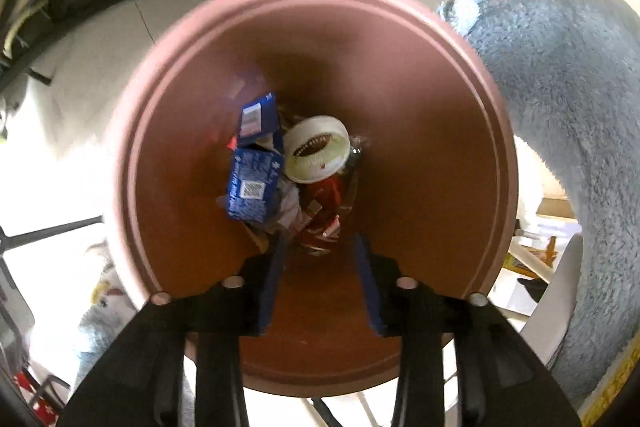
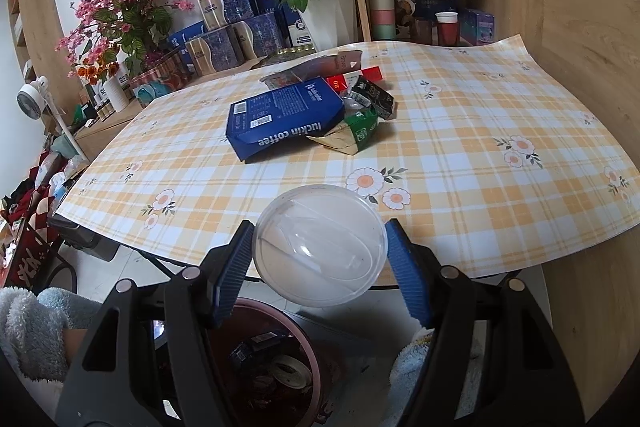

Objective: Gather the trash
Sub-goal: 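Lower the clear lid into the bin and open the right tool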

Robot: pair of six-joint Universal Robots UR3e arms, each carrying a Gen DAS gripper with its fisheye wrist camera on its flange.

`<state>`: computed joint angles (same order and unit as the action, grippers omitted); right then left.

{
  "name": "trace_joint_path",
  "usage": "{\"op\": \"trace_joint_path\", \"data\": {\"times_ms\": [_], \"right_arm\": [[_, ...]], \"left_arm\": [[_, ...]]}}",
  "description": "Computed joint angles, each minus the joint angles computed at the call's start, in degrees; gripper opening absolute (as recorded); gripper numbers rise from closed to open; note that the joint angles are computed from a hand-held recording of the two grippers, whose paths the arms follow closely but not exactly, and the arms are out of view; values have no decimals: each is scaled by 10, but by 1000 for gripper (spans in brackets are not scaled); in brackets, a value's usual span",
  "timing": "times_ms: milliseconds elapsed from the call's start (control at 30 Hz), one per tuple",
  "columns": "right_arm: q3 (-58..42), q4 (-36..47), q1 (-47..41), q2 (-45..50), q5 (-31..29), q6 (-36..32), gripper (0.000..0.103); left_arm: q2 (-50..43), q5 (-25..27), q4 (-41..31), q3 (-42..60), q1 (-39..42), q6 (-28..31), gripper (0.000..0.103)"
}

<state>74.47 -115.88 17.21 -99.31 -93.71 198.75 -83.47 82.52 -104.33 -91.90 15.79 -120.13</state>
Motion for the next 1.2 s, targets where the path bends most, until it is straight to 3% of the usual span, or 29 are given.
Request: {"op": "trace_joint_path", "data": {"times_ms": [100, 200, 267, 367, 500, 667, 833, 967, 1133, 1200], "right_arm": [[-18, 6, 15, 10, -8, -4, 67], [-33, 16, 29, 18, -14, -1, 67], [-39, 21, 39, 22, -13, 3, 67], [-40, 28, 52, 27, -3, 12, 67], [-53, 47, 83, 52, 19, 16, 67], [-98, 88, 122, 106, 49, -8, 67], [-165, 136, 161, 198, 85, -53, 67], [-239, 186, 183, 293, 100, -84, 67], [-285, 215, 202, 370, 102, -85, 67], [-309, 242, 222, 401, 71, -92, 67]], "left_arm": [[25, -35, -22, 19, 32, 30, 51], [55, -98, -86, 72, 89, 75, 67], [74, -156, -150, 122, 148, 111, 84], [83, -211, -236, 192, 225, 152, 95], [79, -266, -370, 284, 348, 219, 96], [84, -320, -472, 342, 486, 279, 97], [137, -381, -458, 291, 579, 272, 97], [138, -380, -413, 274, 584, 230, 97], [152, -385, -395, 253, 591, 228, 97], [157, -384, -394, 242, 597, 239, 97]]}}
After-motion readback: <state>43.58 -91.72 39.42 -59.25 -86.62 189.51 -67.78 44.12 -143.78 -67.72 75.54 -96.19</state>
